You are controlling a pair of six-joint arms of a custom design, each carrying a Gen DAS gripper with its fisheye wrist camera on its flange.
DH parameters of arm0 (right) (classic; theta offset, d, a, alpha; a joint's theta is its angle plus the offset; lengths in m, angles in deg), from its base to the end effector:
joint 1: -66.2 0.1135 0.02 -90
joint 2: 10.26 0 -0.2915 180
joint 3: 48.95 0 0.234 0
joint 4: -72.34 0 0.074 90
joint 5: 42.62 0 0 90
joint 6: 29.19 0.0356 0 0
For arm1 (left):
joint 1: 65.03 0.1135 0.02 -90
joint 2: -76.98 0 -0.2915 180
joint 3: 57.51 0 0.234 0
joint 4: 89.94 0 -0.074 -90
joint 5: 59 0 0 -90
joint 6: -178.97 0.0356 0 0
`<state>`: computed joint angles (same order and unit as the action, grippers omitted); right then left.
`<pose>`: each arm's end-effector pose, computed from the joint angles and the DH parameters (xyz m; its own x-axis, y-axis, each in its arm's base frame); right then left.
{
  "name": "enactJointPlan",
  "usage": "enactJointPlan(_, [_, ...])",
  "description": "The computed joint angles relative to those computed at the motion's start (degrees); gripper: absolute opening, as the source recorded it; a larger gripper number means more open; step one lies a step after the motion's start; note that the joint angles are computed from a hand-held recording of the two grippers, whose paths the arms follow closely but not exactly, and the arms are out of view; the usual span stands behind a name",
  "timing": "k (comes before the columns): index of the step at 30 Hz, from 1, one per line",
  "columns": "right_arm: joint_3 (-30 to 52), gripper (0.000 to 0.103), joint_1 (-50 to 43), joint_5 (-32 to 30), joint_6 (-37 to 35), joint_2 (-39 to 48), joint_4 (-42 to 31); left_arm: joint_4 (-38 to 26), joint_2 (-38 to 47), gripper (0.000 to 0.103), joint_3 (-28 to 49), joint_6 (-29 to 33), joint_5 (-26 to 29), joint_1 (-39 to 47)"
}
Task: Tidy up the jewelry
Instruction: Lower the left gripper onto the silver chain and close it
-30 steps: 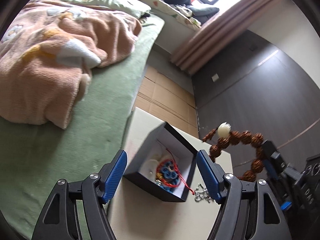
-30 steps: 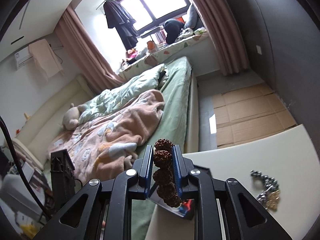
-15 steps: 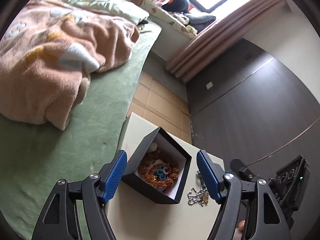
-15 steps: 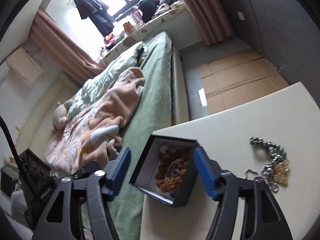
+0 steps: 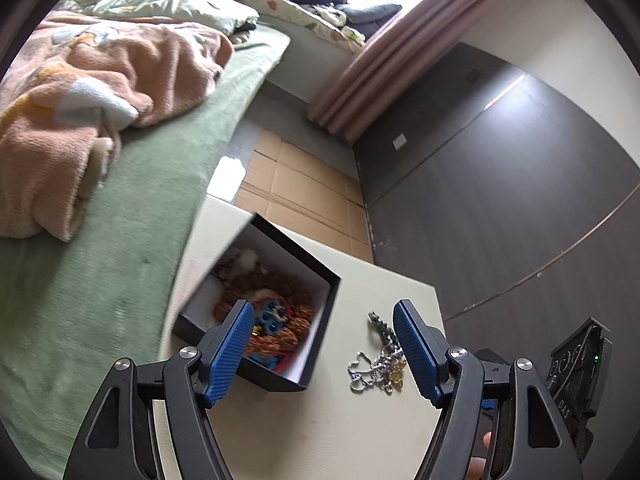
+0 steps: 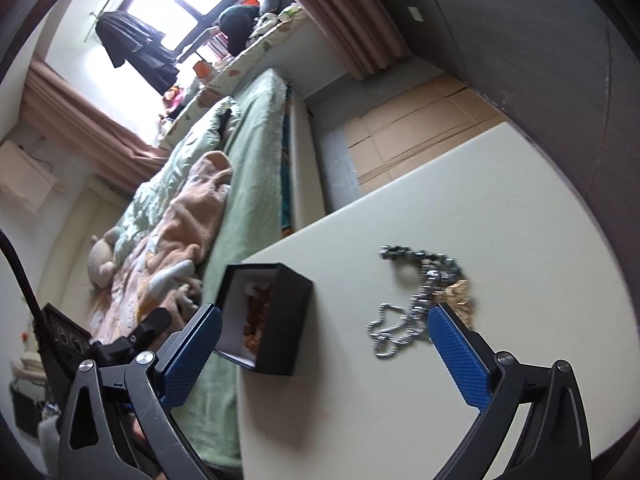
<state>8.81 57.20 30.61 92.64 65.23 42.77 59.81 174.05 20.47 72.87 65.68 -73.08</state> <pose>0.2418 -0.0279 0.2450 -0.6396 0.6126 -0.4643 0.3459 0.7688 0.5378 0.3381 -0.0683 0.2479 -0.8554 -0.1093 -0.5063 0.2550 0.7619 -0.5954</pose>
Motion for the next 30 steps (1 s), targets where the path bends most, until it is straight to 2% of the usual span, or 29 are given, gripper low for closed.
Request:
enactJointPlan(14, [-1.15, 0.103, -12.20, -3.31, -6.49, -1.75, -7.28, 0.14, 0.89, 0.073, 0.35, 2.72, -7.20, -13.56])
enactJointPlan(20, [-1.00, 0.103, -20.22, -6.65, -10.11, -1.29, -8.11, -3.37, 3.72, 0.072, 4.86, 7.39, -14.49, -20.51])
enactJointPlan(23, [-0.75, 0.103, -23.37, -8.88, -12.92, -1.11, -9.62, -6.70, 7.04, 0.065, 8.98, 8.46, -16.59, -23.21])
enactJointPlan(26, [-0.39, 0.103, -26.94, -11.88, -15.53, -1.18, -11.17, -7.01, 9.51, 0.060, 10.43, 7.53, -17.49, -24.73])
enactJointPlan(30, [-0.09, 0.103, -29.33, -10.56, -16.24, -1.22, -11.38, -6.38, 12.57, 0.050, 10.90, 7.83, -18.31, -26.41])
